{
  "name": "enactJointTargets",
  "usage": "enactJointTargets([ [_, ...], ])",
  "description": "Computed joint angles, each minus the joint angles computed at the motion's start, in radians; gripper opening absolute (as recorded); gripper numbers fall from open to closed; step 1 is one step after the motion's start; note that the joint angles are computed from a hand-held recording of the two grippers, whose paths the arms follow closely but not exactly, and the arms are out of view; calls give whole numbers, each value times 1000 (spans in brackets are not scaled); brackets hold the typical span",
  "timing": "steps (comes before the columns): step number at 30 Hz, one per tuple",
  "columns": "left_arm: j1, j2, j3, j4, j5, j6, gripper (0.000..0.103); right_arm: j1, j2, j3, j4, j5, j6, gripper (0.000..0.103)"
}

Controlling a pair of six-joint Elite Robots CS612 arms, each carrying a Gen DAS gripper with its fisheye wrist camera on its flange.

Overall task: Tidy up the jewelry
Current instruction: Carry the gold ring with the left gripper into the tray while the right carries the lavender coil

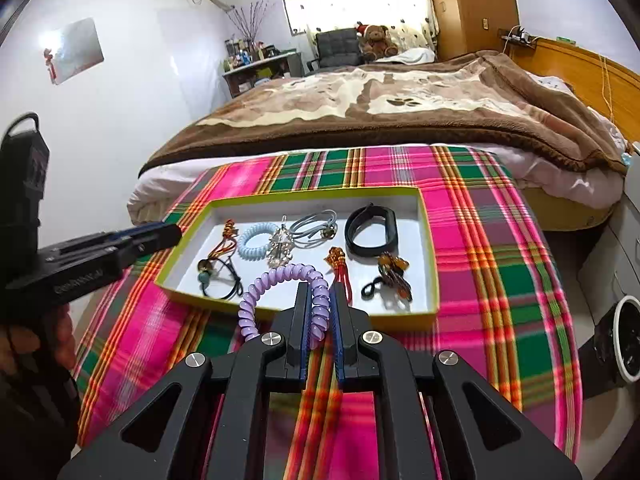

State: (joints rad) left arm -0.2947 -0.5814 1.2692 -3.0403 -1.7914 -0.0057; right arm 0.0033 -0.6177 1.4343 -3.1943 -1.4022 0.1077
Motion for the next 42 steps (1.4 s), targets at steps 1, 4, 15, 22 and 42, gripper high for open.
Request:
enactJointTargets([
  [1, 2, 7, -15, 11, -7, -2, 23, 0, 5, -10, 11, 1, 3, 9],
  [4, 5, 29, -54, 39, -12, -5, 23, 2, 27, -54, 55, -2, 3, 9],
  [15, 8, 88, -152, 120, -1, -19, 23, 11, 83, -152, 162, -37, -37, 9],
  [22, 10, 108, -179, 163, 20, -30, 24, 14, 104, -189, 212, -47, -50, 9],
  [42, 13, 122, -192, 202, -7, -49, 24, 33, 119, -214, 242, -136, -100, 10],
])
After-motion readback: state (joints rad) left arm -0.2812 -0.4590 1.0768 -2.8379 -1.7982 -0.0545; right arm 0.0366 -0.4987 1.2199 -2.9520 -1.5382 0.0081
